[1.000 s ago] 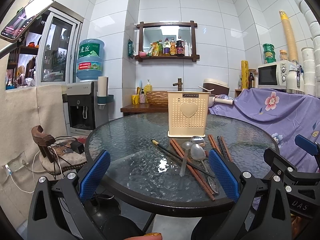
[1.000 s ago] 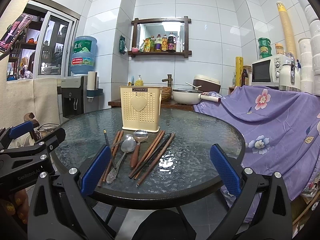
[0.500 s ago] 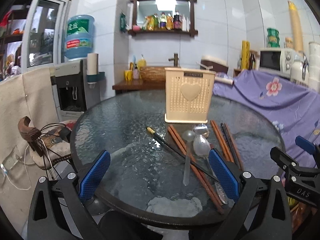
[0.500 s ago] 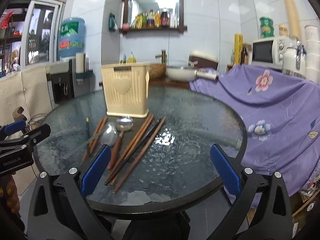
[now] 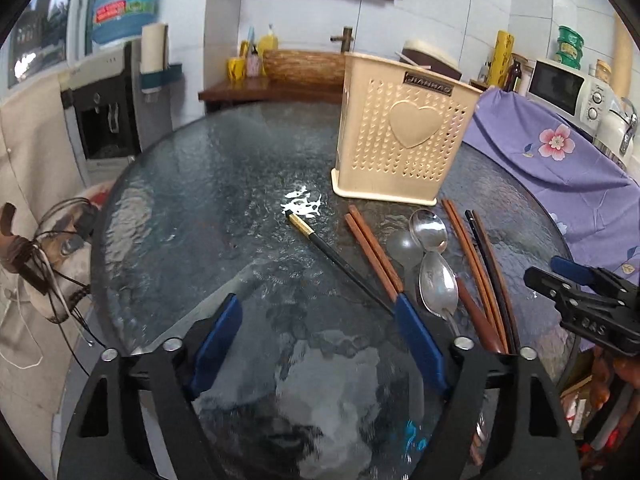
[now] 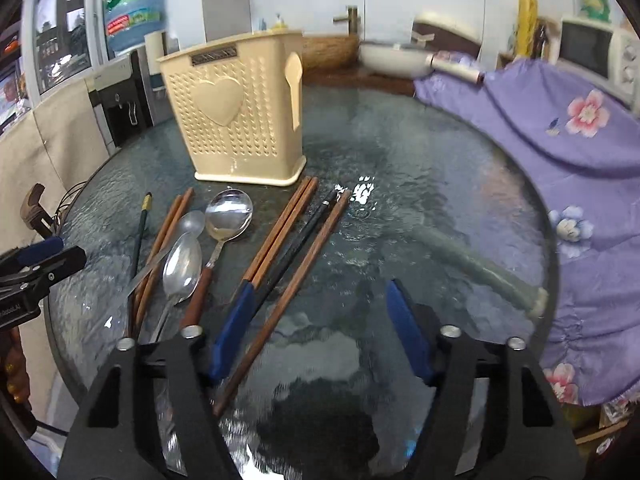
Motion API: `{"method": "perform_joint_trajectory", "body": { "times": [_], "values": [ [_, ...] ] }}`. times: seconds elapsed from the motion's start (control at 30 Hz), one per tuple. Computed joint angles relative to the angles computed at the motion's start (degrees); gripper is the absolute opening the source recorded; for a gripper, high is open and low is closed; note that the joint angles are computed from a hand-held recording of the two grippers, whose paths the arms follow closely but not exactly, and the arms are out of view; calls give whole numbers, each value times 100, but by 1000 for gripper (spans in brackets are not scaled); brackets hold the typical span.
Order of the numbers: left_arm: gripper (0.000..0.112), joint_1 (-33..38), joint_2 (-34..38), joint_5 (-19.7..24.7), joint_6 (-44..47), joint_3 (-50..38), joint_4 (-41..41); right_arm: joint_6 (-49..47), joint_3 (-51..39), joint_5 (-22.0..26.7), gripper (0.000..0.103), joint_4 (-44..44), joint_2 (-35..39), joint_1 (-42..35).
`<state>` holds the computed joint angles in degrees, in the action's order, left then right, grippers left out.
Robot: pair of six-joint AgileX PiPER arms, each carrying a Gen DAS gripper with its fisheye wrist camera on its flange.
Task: Organize utensils
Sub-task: 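Grasp a black gold-tipped chopstick with the left tool while the right tool grasps a brown wooden chopstick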
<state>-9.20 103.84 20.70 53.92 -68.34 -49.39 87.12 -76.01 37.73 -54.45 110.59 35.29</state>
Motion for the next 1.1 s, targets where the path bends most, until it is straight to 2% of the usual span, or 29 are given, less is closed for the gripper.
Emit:
{"method": "perform_joint_trajectory", "body": {
  "times": [0.17, 0.27, 0.37, 0.57, 0.63, 0.77, 0.87, 0.93, 1.1],
  "values": [
    [54, -123, 648, 713, -1823, -1178, 1682, -1831, -892, -83, 47, 1693, 432, -657],
    [48, -141, 1054, 1286, -2417, -1899, 2061, -2602, -1415, 63, 40, 2505, 703, -902],
    [44, -241, 1347, 1579, -2941, -2418, 2528, -3086, -1781, 166, 34, 3101, 912, -1080],
    [43, -369, 1829, 2083, -3682, -3242, 3091, -3516, -2577, 650, 27, 3458, 1385, -1153],
    [43, -388, 2089, 2358, -3894, -3666, 3219, -3650, -2977, 945, 23, 3480, 1602, -1160],
    [40, -414, 2243, 2460, -4022, -3922, 3360, -3993, -3454, 1174, 18, 3746, 1849, -1333],
    [39, -536, 2483, 2701, -4331, -4405, 3717, -4258, -4005, 1444, 14, 4004, 2123, -1479],
    [39, -580, 2747, 3060, -4503, -4945, 3861, -4388, -4476, 1695, 12, 4132, 2361, -1559],
    [30, -711, 3459, 4003, -4753, -6391, 4147, -4798, -6523, 2836, 11, 4502, 3363, -1749]
  ]
}}
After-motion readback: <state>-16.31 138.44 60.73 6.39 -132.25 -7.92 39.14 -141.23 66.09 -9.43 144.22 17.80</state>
